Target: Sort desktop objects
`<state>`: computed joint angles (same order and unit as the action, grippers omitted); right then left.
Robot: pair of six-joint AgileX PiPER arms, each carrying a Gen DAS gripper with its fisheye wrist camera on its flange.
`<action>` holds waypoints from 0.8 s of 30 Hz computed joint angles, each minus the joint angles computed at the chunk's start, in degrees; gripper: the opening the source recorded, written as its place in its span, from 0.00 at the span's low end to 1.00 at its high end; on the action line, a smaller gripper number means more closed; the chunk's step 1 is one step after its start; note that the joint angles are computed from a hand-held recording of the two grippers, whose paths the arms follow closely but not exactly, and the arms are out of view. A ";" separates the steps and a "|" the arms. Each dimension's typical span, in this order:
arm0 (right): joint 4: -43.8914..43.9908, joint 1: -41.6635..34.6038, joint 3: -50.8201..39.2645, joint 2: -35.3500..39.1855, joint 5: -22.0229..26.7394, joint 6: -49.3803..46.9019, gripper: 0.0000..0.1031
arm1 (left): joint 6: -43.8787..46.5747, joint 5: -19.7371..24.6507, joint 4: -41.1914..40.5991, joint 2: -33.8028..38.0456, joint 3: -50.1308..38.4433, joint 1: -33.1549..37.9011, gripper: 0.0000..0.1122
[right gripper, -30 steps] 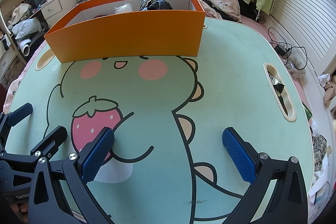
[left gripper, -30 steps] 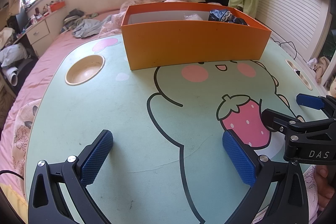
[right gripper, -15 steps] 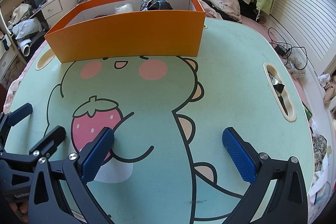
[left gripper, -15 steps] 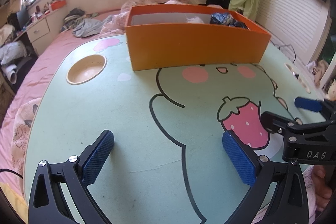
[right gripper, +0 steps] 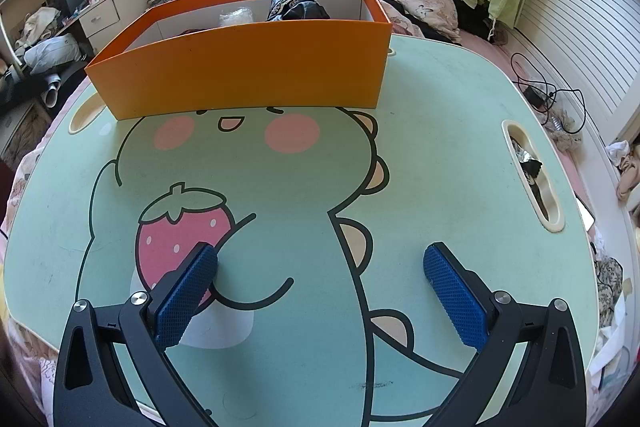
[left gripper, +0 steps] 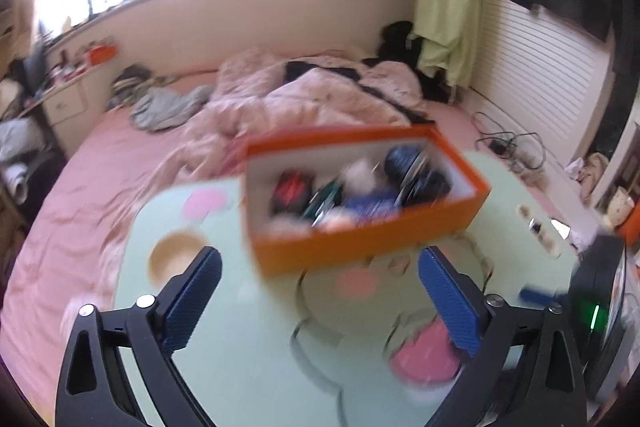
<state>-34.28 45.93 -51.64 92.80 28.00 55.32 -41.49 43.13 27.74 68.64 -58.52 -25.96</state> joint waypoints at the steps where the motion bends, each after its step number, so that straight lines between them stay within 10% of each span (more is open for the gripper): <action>1: 0.00 0.00 0.00 0.00 0.00 0.00 1.00 | 3.49 0.19 -3.10 3.28 -3.42 1.62 0.82; 6: 0.00 0.00 0.00 0.00 0.00 0.00 1.00 | 16.64 6.97 -18.61 24.23 -24.74 10.03 0.56; 11: 0.05 -0.02 0.00 0.00 -0.06 -0.07 1.00 | 18.03 11.48 -20.94 34.81 -34.80 10.97 0.53; 16: 0.00 0.05 -0.10 0.09 -0.13 -0.04 1.00 | 16.00 11.08 -18.89 37.69 -36.36 9.37 0.51; 24: 0.24 -0.06 -0.94 0.86 -0.24 -0.41 1.00 | 20.72 6.03 -24.58 33.68 -31.08 10.63 0.05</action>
<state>-34.04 45.87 -52.59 93.66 27.76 54.91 -20.78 49.16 3.15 102.32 -89.60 -15.33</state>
